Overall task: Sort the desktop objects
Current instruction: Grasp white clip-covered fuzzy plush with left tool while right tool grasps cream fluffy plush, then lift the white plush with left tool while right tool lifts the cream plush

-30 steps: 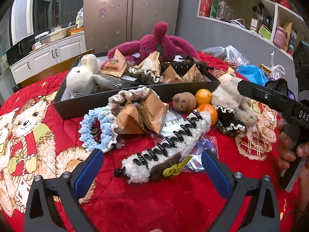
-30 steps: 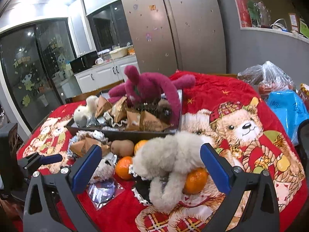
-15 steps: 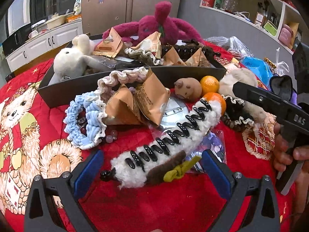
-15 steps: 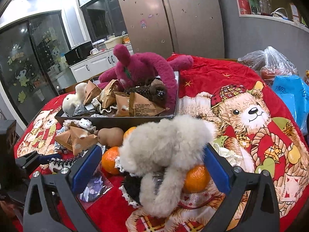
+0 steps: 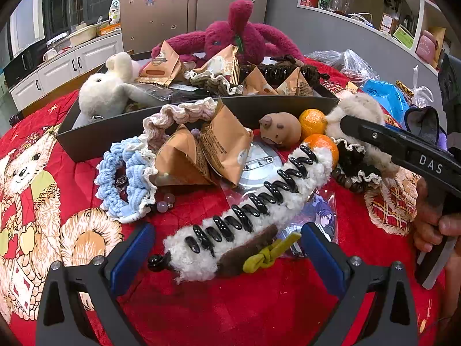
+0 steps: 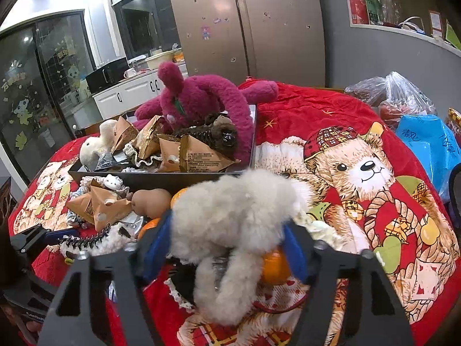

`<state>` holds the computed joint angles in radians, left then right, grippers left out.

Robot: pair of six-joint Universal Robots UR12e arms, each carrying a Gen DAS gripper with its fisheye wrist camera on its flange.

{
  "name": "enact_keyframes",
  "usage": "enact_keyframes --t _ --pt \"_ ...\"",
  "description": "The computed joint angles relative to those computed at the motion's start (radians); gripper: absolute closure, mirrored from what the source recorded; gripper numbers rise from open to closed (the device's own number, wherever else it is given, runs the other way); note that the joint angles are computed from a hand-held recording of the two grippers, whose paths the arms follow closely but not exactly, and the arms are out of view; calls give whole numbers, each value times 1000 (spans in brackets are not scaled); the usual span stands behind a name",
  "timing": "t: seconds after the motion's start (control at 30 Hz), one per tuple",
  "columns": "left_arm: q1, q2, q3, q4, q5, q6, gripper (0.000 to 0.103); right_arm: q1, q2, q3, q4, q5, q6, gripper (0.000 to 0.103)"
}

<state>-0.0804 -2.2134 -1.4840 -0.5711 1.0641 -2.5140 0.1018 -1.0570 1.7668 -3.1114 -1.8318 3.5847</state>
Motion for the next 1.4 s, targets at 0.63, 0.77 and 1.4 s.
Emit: enact_keyframes --t 0.63,0.77,1.4 --pt "24 36 -63 82 -82 35 57 -19 -24 34 -79 56 54 59" --pt "34 43 -63 88 -105 29 58 -14 -38 36 -95 51 40 59" --pt "69 88 -67 130 -204 -19 68 21 -81 32 -162 38 -37 59"
